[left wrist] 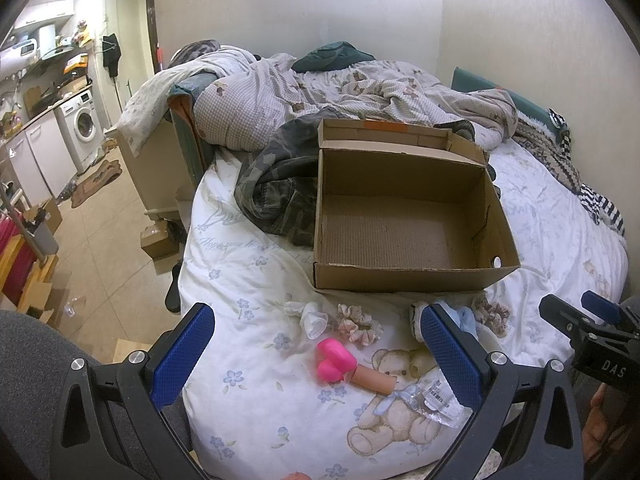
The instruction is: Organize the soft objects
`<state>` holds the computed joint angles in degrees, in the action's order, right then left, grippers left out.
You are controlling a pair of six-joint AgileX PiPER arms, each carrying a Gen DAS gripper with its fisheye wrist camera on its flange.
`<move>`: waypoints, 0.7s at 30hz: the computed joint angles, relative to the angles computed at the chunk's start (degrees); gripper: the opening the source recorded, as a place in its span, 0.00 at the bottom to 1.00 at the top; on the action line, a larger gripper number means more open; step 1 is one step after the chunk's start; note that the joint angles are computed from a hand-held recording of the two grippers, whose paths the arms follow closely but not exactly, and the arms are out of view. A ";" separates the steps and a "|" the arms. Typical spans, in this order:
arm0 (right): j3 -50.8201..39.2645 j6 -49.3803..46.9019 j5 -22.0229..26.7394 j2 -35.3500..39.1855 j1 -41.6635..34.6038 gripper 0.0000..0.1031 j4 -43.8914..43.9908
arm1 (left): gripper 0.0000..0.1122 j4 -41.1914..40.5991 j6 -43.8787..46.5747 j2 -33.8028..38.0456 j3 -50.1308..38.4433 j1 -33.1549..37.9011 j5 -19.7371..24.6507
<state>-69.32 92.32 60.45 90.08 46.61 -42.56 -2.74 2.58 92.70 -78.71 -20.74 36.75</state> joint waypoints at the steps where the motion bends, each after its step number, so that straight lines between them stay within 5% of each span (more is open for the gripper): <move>1: 0.00 0.15 -0.06 0.07 0.08 1.00 0.06 | 0.92 0.00 -0.05 0.00 -0.02 -0.01 0.01; 13: 0.16 -1.94 -1.83 -0.84 -0.67 1.00 1.35 | 0.92 0.48 -0.71 0.16 -0.55 -0.08 0.80; 21: -0.30 -11.67 -9.48 -1.26 -7.41 1.00 11.59 | 0.92 4.29 -5.12 8.23 -8.75 1.77 9.31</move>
